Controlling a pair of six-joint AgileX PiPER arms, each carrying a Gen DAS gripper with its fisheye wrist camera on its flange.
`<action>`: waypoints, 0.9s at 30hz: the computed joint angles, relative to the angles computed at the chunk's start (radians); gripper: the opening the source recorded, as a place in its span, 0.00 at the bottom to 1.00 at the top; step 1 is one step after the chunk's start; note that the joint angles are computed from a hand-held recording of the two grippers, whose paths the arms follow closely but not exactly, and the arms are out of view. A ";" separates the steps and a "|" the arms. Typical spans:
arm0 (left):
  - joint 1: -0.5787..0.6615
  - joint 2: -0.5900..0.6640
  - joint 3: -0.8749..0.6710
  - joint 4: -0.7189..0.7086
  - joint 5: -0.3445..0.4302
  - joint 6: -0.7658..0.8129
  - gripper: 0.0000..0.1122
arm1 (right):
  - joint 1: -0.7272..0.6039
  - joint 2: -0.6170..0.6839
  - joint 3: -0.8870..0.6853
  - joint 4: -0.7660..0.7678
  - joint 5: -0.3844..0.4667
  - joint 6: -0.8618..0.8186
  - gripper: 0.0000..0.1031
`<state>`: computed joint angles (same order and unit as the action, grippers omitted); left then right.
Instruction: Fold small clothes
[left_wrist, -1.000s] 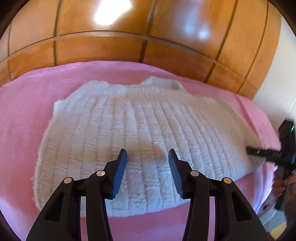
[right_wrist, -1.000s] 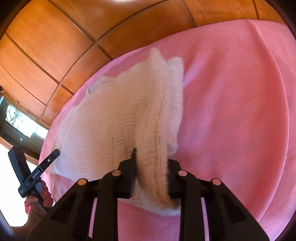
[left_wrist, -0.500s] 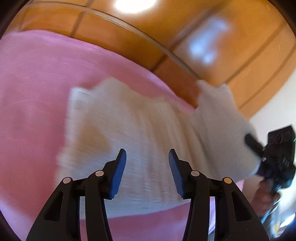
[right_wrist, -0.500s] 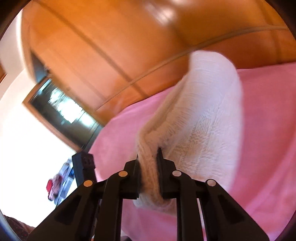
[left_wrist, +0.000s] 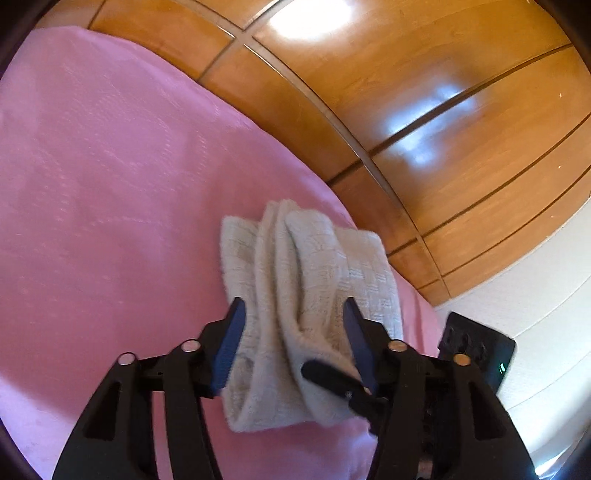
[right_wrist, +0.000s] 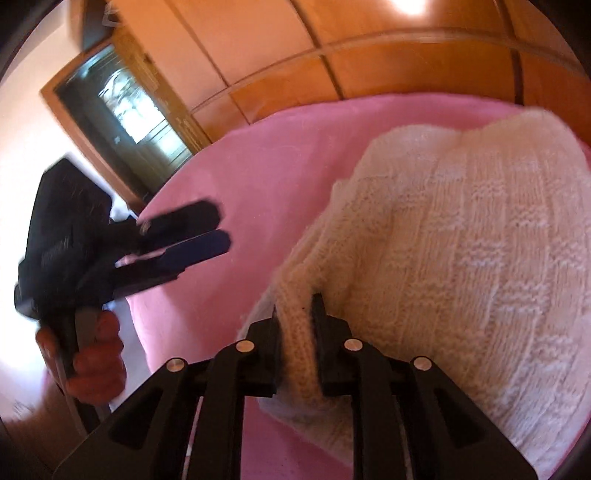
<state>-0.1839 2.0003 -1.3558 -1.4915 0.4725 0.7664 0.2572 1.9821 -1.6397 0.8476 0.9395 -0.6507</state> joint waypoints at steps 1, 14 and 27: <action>0.001 0.024 -0.036 0.031 0.027 -0.034 0.54 | -0.009 -0.018 0.021 0.033 0.012 -0.023 0.50; -0.070 0.295 -0.556 0.545 0.220 -0.594 0.54 | -0.259 -0.358 0.483 0.071 -0.124 -0.200 0.84; -0.152 0.130 -0.404 1.178 0.078 -0.968 0.15 | -0.253 -0.315 0.378 0.141 -0.184 -0.181 0.69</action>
<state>-0.3358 2.1305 -1.7597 -0.3139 0.5502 -0.2020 0.0043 1.6674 -1.2616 0.9888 0.7551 -0.8315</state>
